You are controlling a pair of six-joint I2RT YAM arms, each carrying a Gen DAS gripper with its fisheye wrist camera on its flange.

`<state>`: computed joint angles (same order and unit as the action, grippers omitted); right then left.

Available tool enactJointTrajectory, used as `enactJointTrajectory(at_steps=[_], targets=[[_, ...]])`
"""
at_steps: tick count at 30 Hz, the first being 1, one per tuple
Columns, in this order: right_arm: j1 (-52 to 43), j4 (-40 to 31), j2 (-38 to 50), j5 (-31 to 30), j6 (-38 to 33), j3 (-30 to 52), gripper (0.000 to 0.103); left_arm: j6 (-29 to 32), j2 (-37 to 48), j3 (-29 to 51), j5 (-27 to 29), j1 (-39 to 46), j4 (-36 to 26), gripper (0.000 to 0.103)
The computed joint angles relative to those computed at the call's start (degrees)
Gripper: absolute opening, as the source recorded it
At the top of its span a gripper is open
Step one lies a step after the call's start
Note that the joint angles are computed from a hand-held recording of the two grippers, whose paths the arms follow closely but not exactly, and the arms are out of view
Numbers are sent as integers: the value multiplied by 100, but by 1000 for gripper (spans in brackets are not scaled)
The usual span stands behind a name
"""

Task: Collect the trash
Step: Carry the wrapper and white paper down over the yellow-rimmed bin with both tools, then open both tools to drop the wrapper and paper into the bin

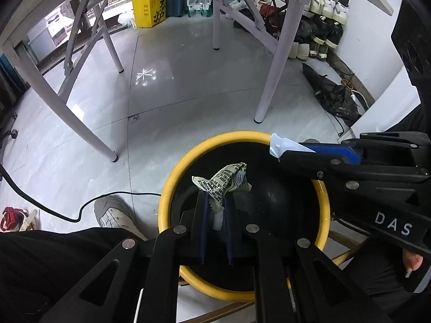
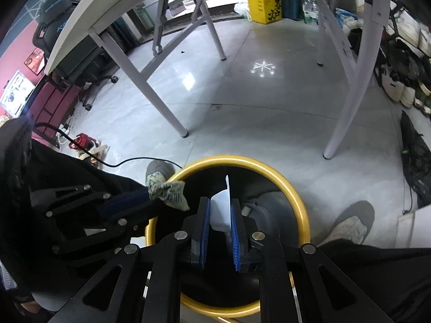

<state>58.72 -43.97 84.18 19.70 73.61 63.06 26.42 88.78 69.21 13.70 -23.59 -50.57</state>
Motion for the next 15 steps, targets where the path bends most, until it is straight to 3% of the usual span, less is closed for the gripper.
enactJointTrajectory(at_steps=[15], targets=[[-57, 141, 37, -106, 21, -62, 13, -72, 55, -5, -41, -16, -8, 7]])
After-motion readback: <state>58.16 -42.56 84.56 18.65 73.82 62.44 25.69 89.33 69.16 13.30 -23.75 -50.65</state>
